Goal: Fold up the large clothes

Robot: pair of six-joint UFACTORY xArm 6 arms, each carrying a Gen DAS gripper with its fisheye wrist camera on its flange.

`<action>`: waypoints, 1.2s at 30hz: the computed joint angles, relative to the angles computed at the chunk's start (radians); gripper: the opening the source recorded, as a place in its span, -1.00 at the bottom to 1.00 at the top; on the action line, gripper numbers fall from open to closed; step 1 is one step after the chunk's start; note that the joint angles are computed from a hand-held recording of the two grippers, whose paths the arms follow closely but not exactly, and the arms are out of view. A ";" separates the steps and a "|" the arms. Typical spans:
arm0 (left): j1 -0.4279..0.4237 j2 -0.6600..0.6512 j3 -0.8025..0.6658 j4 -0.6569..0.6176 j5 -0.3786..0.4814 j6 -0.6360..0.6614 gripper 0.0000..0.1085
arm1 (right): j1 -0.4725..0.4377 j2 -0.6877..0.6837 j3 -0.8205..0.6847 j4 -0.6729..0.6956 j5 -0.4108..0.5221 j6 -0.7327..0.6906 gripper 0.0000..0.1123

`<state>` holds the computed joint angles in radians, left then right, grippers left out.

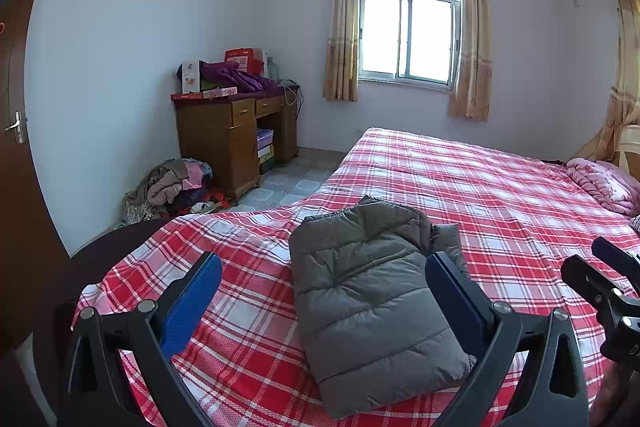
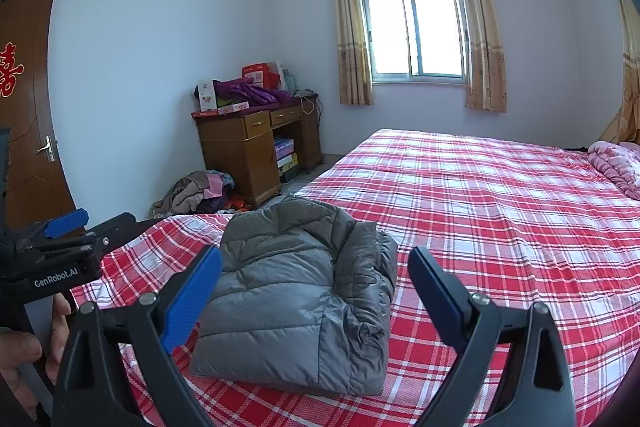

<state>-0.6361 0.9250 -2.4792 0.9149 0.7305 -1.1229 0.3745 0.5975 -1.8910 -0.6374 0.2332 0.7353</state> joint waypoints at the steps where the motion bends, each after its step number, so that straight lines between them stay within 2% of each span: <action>1: -0.001 0.004 -0.005 -0.001 0.002 0.003 0.88 | 0.001 -0.001 0.001 0.006 0.002 -0.005 0.71; 23: 0.001 0.008 -0.014 -0.006 0.014 0.003 0.88 | 0.002 -0.013 0.020 -0.001 -0.012 0.006 0.71; 36: -0.004 0.098 -0.154 -0.062 0.059 0.068 0.88 | 0.003 -0.011 0.019 0.017 -0.016 -0.016 0.71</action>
